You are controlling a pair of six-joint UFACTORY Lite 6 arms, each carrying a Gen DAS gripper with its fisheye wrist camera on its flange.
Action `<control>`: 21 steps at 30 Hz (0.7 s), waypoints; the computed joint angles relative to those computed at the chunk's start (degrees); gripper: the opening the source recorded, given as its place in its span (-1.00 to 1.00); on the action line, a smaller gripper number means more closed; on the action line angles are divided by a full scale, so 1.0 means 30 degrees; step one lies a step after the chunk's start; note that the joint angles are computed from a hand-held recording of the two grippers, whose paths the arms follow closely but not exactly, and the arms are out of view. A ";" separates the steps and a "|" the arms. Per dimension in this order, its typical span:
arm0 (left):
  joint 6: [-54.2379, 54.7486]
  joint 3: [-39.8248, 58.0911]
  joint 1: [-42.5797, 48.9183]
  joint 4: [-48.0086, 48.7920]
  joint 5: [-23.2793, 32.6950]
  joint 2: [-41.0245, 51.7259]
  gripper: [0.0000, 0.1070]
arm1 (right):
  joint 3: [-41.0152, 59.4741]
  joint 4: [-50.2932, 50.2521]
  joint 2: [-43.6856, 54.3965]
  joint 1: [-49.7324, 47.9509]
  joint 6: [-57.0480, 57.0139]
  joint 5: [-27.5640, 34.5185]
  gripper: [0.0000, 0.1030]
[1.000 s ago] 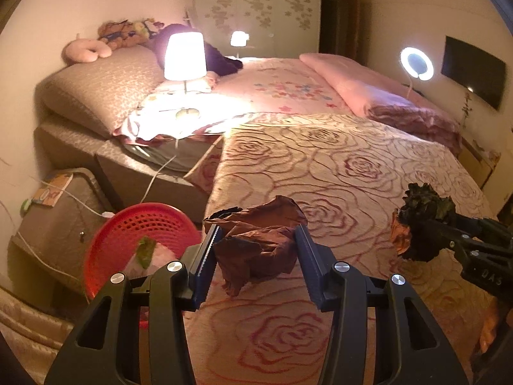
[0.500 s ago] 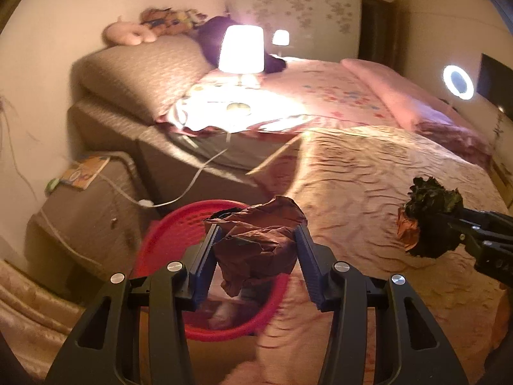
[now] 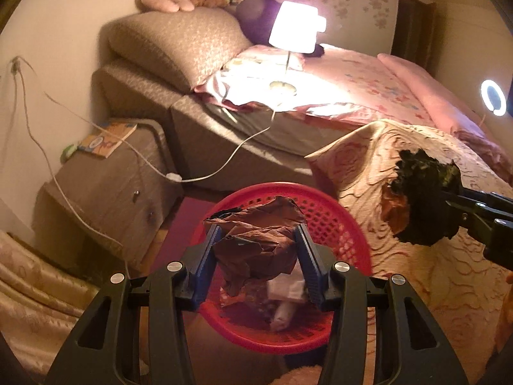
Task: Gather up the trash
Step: 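Lower both bags into the red basket and open both tools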
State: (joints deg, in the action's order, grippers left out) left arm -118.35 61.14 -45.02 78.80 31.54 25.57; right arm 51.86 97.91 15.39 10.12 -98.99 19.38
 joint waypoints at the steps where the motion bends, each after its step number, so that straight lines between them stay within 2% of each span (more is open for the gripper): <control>1: -0.0190 -0.0069 0.0148 0.0163 -0.0161 0.0066 -0.14 | 0.0301 0.0067 0.0289 0.0315 0.0087 -0.0150 -0.12; 3: -0.0657 -0.0337 0.0539 0.0654 -0.0703 0.0095 -0.14 | 0.1152 0.0104 0.1128 0.0947 0.0416 -0.0310 -0.10; 5: -0.0991 -0.0499 0.0773 0.0971 -0.0991 0.0156 -0.12 | 0.1970 -0.0297 0.1991 0.1345 0.1239 -0.0222 0.00; 7: -0.1274 -0.0696 0.1051 0.1278 -0.1367 0.0179 -0.03 | 0.2308 -0.0397 0.2383 0.1563 0.1634 -0.0282 0.19; 12: -0.2074 -0.1124 0.1315 0.2093 -0.1578 0.0141 0.20 | 0.2309 0.0884 0.2744 0.1782 0.0690 -0.0451 0.37; 16: -0.2513 -0.1504 0.1243 0.2312 -0.1406 -0.0158 0.34 | 0.1877 0.1402 0.2509 0.1281 0.0076 -0.0301 0.39; 21: -0.1940 -0.1754 0.0714 0.1434 -0.0556 -0.0650 0.46 | 0.0014 0.4693 0.0963 0.1074 -0.3613 -0.0634 0.56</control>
State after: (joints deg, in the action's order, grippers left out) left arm -124.18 55.87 -42.88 83.11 29.87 23.62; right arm 51.90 111.98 18.28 13.34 -109.82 17.48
